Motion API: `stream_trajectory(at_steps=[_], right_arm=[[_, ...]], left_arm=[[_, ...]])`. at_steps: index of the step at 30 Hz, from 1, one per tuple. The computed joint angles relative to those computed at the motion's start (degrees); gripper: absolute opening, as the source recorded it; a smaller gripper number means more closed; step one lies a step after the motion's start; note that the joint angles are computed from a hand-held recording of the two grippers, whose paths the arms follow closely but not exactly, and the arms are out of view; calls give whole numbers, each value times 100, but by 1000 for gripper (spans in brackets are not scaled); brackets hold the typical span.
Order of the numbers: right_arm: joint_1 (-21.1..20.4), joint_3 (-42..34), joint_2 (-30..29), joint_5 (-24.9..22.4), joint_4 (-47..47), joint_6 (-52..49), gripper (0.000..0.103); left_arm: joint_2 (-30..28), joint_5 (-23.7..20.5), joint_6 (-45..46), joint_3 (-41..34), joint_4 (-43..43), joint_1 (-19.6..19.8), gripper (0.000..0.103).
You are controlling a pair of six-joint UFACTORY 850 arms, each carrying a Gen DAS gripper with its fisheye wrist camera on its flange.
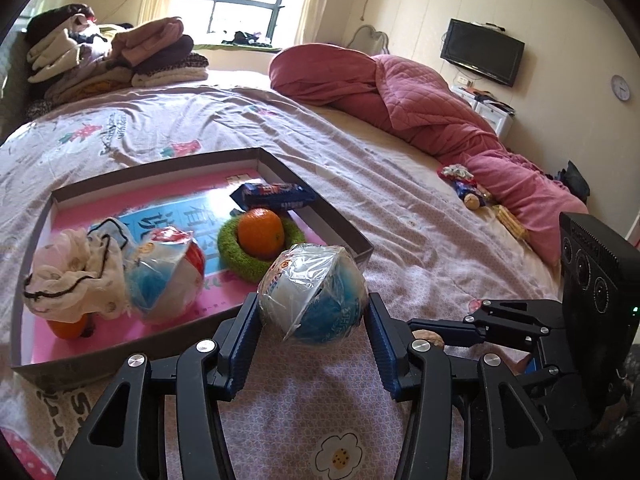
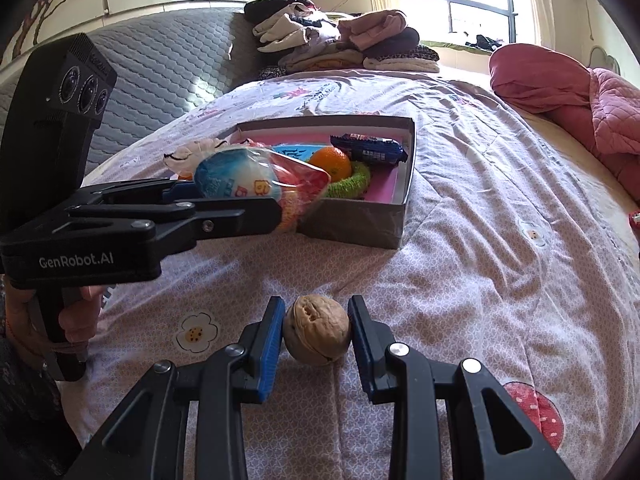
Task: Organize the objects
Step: 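Lift and carry the wrapped ball and walnut over the tray with both grippers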
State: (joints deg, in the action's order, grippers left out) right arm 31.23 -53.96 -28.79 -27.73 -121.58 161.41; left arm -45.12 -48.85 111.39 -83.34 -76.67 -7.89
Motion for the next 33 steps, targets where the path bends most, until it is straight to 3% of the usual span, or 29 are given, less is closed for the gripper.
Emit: stream_trajectory(at_steps=[22,33], right_arm=[[295,101,404,-1070,18,91,33],[260,-194,385,-1207,340,-433,33]], left_arm=[[859,218,1007,756,-1081,482,53],[831,360,700,508,-1314,636,53]])
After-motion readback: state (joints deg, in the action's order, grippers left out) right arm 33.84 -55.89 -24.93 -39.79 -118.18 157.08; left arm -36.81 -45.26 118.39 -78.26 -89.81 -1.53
